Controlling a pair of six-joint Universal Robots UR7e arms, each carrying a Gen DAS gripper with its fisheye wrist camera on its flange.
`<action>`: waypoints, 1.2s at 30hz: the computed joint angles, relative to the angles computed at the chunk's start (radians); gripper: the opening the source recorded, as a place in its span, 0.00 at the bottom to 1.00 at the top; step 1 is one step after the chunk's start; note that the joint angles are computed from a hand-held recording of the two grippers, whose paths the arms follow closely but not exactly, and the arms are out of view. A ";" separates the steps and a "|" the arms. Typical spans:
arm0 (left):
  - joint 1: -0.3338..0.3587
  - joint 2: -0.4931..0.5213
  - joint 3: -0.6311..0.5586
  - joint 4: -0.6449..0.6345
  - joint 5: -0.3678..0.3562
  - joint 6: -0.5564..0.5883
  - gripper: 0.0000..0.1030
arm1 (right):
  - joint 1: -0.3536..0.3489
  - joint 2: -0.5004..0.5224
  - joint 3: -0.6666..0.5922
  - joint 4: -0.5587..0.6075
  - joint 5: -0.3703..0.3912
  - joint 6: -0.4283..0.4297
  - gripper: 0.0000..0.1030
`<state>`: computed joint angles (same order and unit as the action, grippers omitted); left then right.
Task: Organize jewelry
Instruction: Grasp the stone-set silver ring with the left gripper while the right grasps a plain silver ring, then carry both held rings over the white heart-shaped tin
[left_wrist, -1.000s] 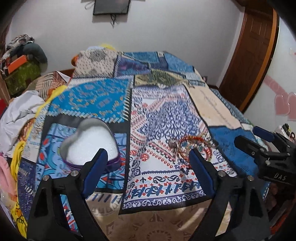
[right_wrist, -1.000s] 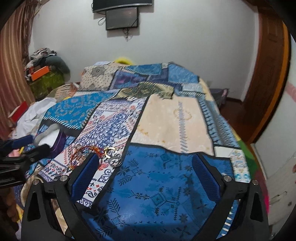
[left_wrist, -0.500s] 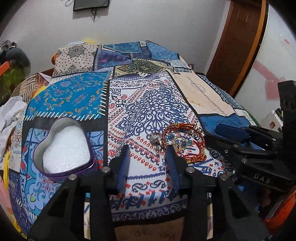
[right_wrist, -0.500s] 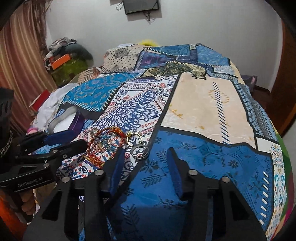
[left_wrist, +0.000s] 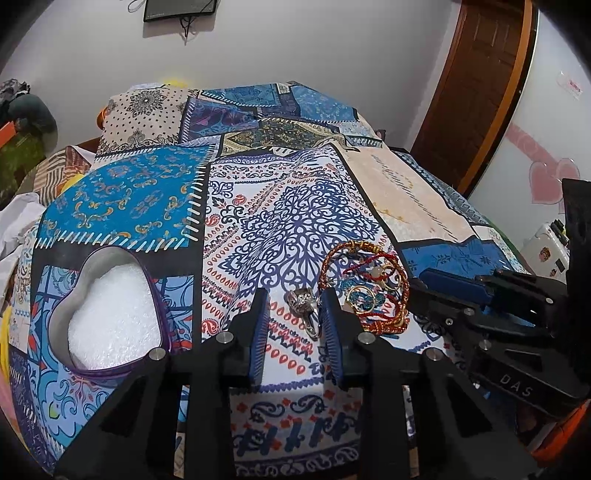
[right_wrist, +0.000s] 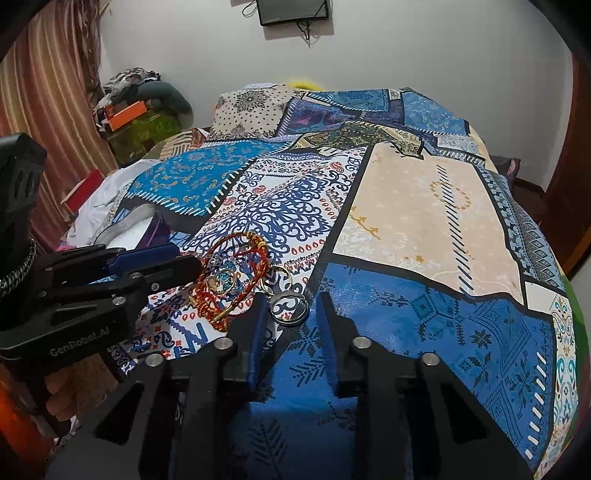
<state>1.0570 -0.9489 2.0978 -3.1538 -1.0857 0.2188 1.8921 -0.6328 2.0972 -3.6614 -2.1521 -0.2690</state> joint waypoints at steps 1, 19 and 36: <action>0.000 0.002 0.000 -0.004 -0.003 0.003 0.20 | -0.001 0.000 0.002 -0.003 0.002 0.000 0.19; -0.052 -0.089 0.075 -0.054 0.026 -0.010 0.14 | 0.048 -0.026 0.004 -0.024 -0.036 0.048 0.19; -0.077 -0.261 0.166 -0.174 0.064 0.035 0.14 | 0.179 0.009 -0.088 -0.080 -0.084 0.000 0.19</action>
<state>0.9801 -1.2094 2.2640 -3.3275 -1.0217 0.2535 2.0716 -0.6242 2.0095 -3.7416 -2.2359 -0.2692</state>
